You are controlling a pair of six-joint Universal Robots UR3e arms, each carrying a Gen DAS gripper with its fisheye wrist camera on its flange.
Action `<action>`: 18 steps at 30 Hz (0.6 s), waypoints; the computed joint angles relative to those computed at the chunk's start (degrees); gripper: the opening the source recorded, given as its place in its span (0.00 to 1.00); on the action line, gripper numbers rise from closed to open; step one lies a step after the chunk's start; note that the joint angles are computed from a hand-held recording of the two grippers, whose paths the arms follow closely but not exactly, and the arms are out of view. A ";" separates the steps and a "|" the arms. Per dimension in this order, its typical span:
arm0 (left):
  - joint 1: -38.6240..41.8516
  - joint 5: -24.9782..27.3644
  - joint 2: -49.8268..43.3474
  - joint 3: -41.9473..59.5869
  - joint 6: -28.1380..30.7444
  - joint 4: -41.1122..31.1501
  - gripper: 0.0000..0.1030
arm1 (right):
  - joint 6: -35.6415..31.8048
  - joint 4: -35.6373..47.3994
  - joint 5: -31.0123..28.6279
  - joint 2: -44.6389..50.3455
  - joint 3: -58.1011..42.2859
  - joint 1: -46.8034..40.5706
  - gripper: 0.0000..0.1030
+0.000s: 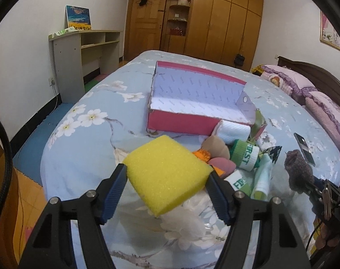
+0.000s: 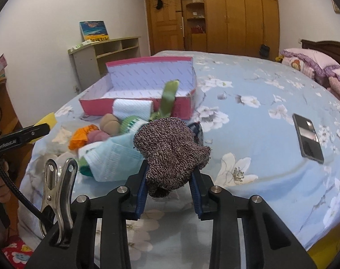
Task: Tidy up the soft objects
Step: 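Carry the sponge and the sock over the pink box with both tools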
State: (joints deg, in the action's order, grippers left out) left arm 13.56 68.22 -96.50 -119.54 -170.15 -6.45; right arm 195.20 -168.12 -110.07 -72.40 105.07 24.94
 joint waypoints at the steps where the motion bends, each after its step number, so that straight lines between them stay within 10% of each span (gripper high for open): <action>1: -0.08 -0.21 0.05 0.65 0.15 -0.62 0.71 | -0.22 0.37 0.36 -0.08 -0.41 0.06 0.33; 18: -4.87 -0.07 -7.13 21.54 0.99 -11.86 0.71 | -5.34 11.09 5.64 2.59 -15.29 -2.71 0.33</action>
State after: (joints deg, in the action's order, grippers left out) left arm 8.69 68.15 -103.63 -98.00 -169.16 -18.31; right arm 189.86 -157.03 -104.42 -69.81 89.78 22.23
